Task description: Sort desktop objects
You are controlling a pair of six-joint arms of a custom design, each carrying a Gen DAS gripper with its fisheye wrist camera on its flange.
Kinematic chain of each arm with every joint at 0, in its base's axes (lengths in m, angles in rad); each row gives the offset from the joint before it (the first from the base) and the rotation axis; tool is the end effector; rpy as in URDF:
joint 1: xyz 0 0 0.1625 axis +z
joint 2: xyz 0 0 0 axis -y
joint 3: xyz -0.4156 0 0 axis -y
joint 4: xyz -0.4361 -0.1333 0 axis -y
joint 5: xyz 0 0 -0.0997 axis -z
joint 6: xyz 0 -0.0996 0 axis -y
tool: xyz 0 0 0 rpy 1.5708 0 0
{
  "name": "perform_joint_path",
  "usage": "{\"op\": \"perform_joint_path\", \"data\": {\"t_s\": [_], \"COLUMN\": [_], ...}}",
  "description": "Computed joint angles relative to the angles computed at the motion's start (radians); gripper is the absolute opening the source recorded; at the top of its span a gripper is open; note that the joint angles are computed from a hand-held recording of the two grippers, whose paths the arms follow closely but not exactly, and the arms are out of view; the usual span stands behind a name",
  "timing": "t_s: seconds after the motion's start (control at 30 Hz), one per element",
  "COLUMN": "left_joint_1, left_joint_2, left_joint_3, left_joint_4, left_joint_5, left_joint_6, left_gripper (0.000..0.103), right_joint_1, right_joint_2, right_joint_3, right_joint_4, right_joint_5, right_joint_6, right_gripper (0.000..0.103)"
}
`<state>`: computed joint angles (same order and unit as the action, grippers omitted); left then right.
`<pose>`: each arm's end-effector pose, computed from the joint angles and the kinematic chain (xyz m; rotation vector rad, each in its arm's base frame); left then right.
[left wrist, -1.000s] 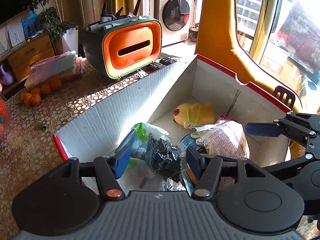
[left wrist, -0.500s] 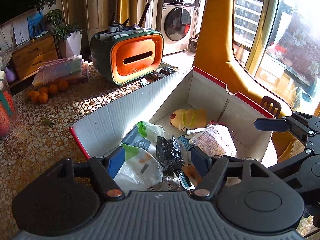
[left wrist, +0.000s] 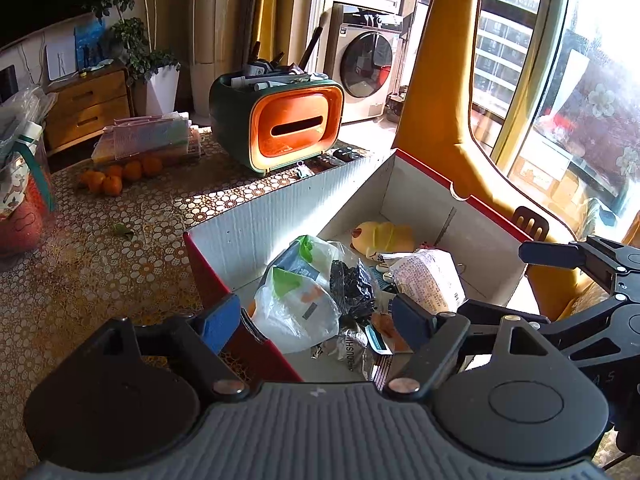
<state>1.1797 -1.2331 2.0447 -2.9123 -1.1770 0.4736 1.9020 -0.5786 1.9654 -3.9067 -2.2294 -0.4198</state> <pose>-0.0589 -0.5927 0.2093 0.9789 2.4633 -0.6958 0.2472 -0.4964 -0.0038 0.4530 -2.2153 1.1092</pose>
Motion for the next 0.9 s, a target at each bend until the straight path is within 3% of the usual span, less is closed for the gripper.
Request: {"op": "perform_joint_path", "data": {"t_s": [0.23, 0.33, 0.63, 0.9], "left_joint_1": [0.009, 0.014, 0.021, 0.04], "left_joint_2": [-0.038, -0.061, -0.143, -0.223], "left_joint_3": [0.031, 0.05, 0.108, 0.172], "left_joint_4": [-0.011, -0.026, -0.041, -0.05], "left_joint_5": [-0.001, -0.003, -0.016, -0.043], "left_joint_6": [0.002, 0.006, 0.021, 0.01], "left_gripper": [0.092, 0.103, 0.103, 0.103], "right_joint_1": [0.022, 0.034, 0.075, 0.105], "right_joint_2": [0.017, 0.032, 0.051, 0.059], "right_joint_3": [0.006, 0.005, 0.016, 0.026], "right_joint_4": [-0.027, -0.07, -0.129, -0.122], "right_joint_5": [-0.01, -0.021, -0.032, -0.049], "right_joint_6": [0.001, -0.022, -0.031, 0.02], "right_gripper": [0.102, 0.102, 0.102, 0.102]}}
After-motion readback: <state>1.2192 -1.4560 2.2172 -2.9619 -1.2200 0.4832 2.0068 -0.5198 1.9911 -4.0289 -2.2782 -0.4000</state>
